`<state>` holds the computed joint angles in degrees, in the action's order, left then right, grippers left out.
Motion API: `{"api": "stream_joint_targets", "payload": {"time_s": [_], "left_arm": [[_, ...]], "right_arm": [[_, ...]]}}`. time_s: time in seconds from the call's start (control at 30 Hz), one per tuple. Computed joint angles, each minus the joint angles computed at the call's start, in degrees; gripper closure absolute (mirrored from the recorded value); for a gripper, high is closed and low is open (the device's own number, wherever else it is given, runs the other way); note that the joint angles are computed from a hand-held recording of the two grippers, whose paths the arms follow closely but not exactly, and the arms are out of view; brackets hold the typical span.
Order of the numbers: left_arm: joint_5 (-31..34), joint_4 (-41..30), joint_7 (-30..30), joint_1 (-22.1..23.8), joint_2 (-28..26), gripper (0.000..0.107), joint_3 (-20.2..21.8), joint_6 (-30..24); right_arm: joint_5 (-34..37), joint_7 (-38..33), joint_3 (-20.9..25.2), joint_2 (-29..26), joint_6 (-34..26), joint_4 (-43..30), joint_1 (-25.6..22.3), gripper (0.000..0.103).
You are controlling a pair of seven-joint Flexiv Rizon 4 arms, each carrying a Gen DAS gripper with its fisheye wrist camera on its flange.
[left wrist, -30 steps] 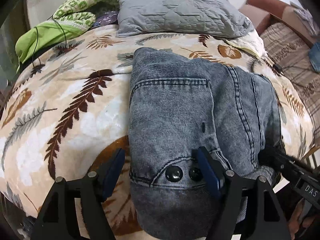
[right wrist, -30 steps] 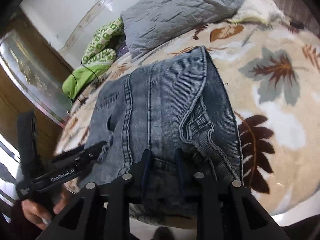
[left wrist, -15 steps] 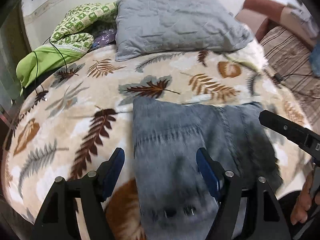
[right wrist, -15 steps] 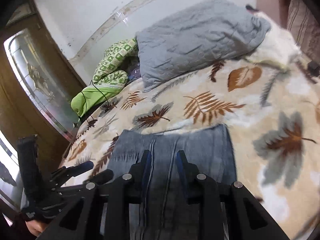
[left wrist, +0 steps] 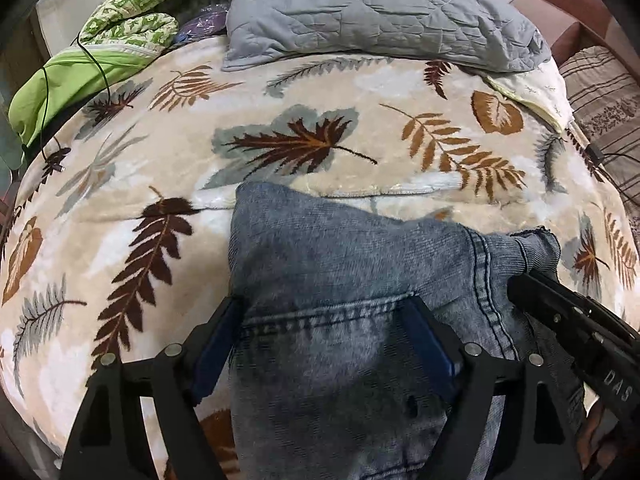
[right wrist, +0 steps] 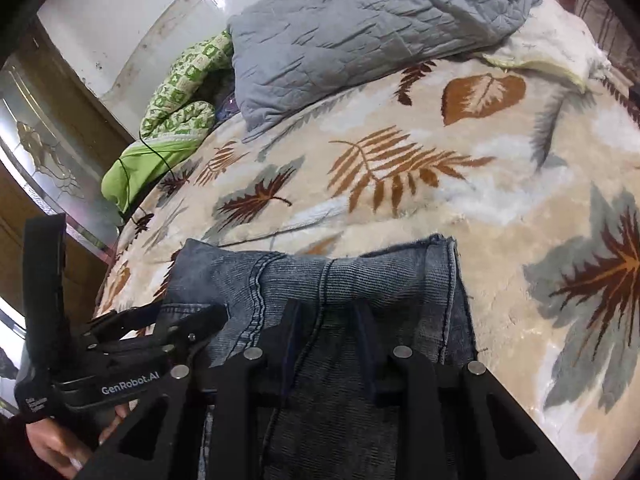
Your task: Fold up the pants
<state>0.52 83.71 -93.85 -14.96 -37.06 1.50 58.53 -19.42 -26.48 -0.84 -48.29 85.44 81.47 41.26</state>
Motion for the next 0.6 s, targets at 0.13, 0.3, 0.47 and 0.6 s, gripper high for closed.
{"api": "stream_joint_targets", "payload": {"time_s": [0.13, 0.3, 0.47, 0.6], "left_arm": [[1.0, 5.8, -0.4, 0.0, 3.7, 0.023, 0.4, 5.4], [4.5, 14.1, -1.2, -0.9, 9.1, 0.023, 2.2, 13.8], [7.0, 16.4, -1.3, -2.2, 9.8, 0.023, 3.7, 13.1], [8.6, 16.8, -3.9, -3.1, 8.6, 0.022, 5.0, 15.3]], "right_arm": [[0.9, 1.6, -3.2, 2.9, 4.6, 4.9, 2.3, 0.073], [1.2, 2.5, -8.0, 6.9, 7.9, 12.4, 6.9, 0.073], [0.0, 0.9, -8.0, 8.0, 6.0, 14.1, 7.8, 0.072], [1.7, 1.4, -3.6, 7.0, 7.1, 13.3, 4.3, 0.072]]}}
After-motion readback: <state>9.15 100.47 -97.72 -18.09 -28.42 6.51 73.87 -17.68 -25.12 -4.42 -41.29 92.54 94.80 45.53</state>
